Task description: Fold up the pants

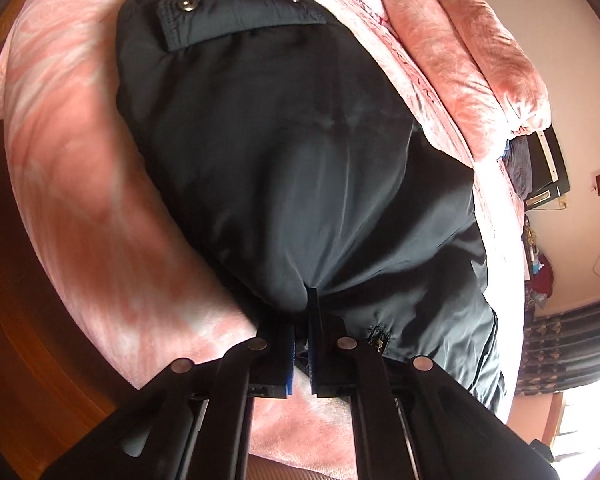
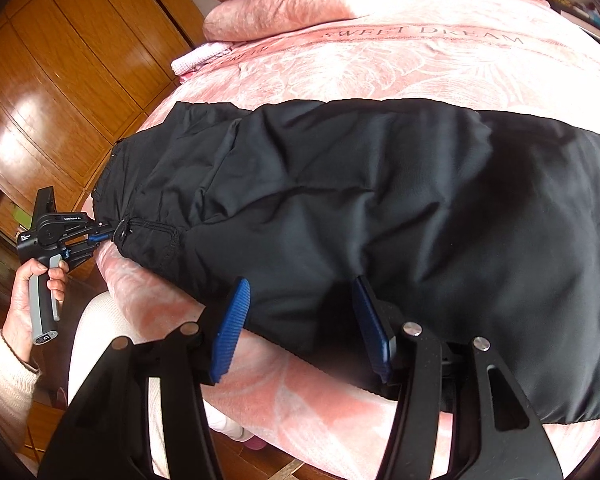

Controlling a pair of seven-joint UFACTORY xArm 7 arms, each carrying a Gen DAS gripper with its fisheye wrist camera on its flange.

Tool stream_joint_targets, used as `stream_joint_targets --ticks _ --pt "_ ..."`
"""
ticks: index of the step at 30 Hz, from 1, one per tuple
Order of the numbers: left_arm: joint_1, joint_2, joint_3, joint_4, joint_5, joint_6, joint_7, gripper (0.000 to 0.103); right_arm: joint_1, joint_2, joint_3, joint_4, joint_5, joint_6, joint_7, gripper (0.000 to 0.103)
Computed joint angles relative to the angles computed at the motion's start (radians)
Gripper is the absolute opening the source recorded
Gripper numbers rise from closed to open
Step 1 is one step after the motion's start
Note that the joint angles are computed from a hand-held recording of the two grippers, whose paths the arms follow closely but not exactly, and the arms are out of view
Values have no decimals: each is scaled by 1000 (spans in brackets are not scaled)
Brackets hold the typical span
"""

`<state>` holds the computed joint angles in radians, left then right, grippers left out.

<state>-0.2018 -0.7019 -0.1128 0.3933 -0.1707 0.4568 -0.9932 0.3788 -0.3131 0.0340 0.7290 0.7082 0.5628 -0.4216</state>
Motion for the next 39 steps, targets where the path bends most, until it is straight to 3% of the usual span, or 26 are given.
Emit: stream_joint_targets --ticks 4,5,8,10,14,21,24,30,39 --pt "2 -18 1 37 28 63 34 15 -28 -71 -27 -40 1 9 35 59" --pt "5 -28 -8 48 39 89 38 22 -42 -95 -30 -55 -14 14 57 59" --pt "30 -34 -74 118 115 211 36 27 -93 -177 -24 -102 -111 23 139 59" --pt "24 -9 -116 177 159 262 39 27 -94 -222 -61 -126 -109 49 164 59" --pt "-68 94 -138 272 146 203 88 28 -112 -293 -117 -177 -75 73 223 56" --pt "-178 422 -184 494 161 124 163 30 -182 -332 -153 -204 -141 124 300 51" --pt "-210 512 -188 556 186 134 162 30 -206 -336 -176 -208 -154 161 308 45" --pt "-245 592 -190 620 310 198 63 32 -215 -322 -216 -219 -90 168 292 45" --pt "-315 674 -184 702 345 227 61 38 -258 -332 -183 -202 -116 213 359 48"
